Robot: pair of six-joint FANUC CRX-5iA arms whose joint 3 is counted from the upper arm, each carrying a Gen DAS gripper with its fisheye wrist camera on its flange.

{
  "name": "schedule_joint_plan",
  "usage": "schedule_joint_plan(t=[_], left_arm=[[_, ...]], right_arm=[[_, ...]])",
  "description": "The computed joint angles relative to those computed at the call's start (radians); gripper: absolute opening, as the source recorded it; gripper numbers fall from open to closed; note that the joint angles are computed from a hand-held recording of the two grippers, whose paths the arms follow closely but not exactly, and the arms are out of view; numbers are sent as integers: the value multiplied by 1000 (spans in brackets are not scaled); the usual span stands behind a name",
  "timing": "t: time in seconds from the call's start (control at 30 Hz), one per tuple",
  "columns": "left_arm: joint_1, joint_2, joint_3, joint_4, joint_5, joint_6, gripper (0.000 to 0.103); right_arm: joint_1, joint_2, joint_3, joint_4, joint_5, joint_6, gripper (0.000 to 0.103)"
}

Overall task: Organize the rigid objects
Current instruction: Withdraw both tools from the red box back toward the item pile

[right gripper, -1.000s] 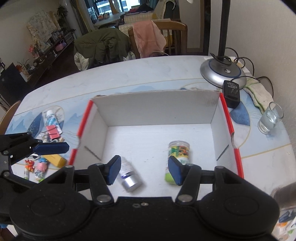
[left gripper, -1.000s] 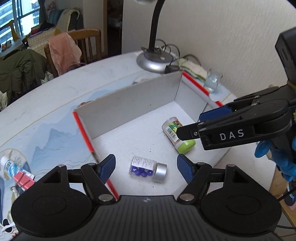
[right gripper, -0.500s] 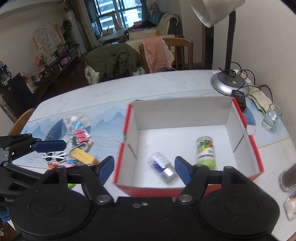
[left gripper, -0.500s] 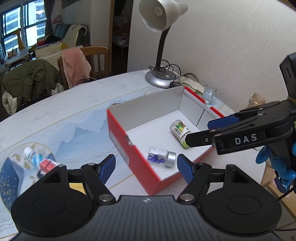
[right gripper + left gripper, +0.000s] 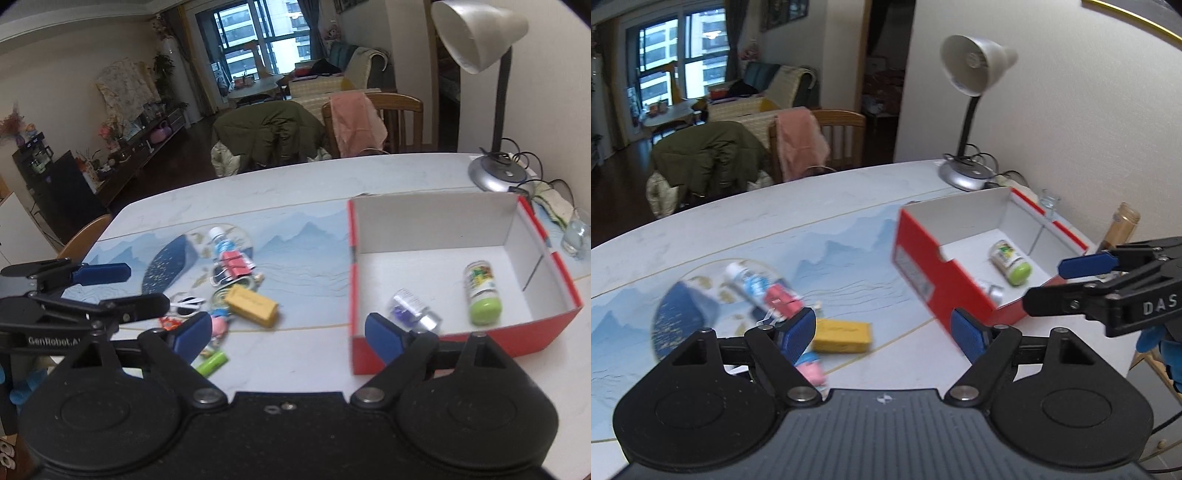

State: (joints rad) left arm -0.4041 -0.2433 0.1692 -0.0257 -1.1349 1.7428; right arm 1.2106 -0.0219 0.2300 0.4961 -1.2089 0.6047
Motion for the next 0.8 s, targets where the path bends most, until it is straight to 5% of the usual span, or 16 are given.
schedule_joint_plan(t=[0.2, 0.33, 0.63, 0.8], left_arm=[[67, -88, -87, -14, -6, 2, 85], [132, -141, -162, 15, 5, -8, 102], [174, -221, -281, -41, 36, 52, 103], [144, -214, -299, -146, -1, 178, 103]], right_arm=[[33, 50, 23, -8, -7, -31, 92], [48, 80, 38, -22, -11, -44, 92], [53, 171, 96, -61, -38, -58, 92], [52, 222, 121, -66, -44, -59, 91]])
